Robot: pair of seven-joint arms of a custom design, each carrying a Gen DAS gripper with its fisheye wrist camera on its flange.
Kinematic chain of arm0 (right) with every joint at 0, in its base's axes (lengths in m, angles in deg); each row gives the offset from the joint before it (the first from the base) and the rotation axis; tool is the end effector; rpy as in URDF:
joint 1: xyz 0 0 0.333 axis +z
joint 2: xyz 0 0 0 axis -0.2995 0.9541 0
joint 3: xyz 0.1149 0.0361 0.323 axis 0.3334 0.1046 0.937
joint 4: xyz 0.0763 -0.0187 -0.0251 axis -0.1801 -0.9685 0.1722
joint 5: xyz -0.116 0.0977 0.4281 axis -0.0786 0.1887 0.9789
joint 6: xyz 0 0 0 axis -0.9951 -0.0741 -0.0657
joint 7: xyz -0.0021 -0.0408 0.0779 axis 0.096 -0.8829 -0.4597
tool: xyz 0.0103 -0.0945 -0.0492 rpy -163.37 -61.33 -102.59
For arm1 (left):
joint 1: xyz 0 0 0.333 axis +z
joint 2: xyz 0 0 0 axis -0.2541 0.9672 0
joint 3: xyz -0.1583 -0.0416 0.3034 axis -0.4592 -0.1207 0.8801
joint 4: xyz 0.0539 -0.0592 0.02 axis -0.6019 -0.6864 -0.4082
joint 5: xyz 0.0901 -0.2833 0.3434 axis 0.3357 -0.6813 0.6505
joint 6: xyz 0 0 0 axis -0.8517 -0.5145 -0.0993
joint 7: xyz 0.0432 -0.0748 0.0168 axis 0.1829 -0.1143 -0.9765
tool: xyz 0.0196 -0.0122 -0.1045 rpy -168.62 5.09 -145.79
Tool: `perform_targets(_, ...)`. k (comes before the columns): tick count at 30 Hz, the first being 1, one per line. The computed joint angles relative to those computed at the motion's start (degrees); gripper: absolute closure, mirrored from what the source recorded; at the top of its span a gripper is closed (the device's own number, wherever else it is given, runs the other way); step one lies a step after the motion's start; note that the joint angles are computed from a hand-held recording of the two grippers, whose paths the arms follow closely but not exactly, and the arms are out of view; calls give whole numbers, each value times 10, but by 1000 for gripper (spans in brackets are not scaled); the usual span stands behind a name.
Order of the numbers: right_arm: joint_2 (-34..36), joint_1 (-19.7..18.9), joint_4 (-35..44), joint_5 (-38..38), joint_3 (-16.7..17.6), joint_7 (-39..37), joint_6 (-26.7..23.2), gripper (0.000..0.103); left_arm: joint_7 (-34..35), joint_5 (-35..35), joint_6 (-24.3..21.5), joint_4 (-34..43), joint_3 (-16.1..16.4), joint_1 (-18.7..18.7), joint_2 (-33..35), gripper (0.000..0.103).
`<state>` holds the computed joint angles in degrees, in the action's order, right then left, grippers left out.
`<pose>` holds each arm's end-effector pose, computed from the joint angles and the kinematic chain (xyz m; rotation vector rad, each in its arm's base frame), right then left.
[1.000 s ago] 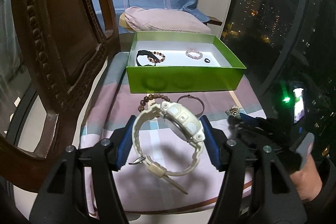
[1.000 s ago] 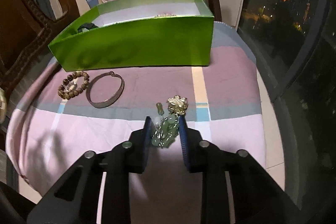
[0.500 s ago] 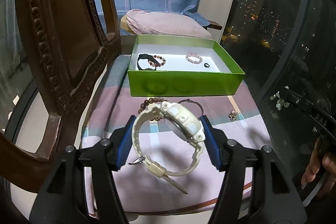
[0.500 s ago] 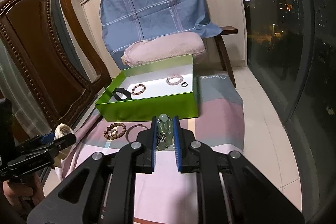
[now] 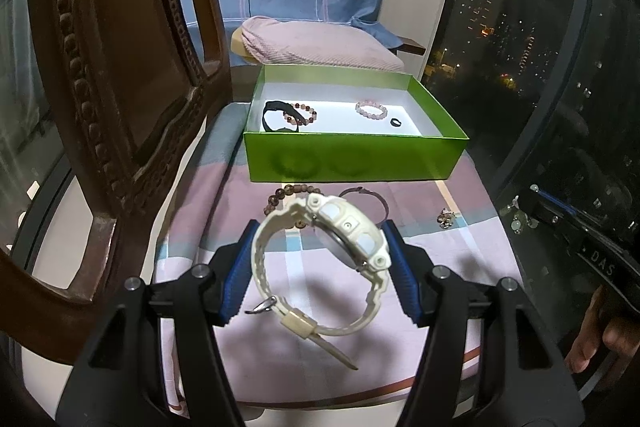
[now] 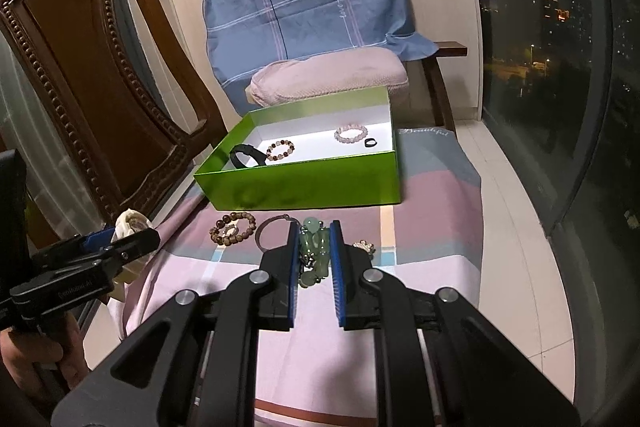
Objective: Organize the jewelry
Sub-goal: 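Carry the white watch into the green box and open the left tool while the right holds the jade pendant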
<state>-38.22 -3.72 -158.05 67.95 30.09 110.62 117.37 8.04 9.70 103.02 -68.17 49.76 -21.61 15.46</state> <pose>0.5300 0.1448 0.5705 -1.5608 1.6656 -0.5867 0.5597 -0.1564 0.5624 -1.6487 1.9412 -0.9957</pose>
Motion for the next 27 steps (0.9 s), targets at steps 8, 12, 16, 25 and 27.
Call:
perform_targets(8, 0, 6, 1, 9, -5, -11, -5, 88, 5, 1, -5, 3, 0, -2, 4, 42)
perform_targets(12, 1, 5, 3, 12, -4, -15, -8, 88, 0, 5, -8, 4, -2, 0, 5, 42)
perform_targets(16, 3, 3, 4, 11, -2, -15, -7, 88, -1, 8, -10, 5, -2, 0, 5, 42)
perform_targets(25, 1, 13, 3, 27, -10, -31, -10, 88, 3, 2, -16, 10, -1, -5, 11, 42)
perform_targets(27, 3, 11, 4, 26, -8, -31, -11, 88, 11, -10, -23, 17, 4, -9, 16, 42)
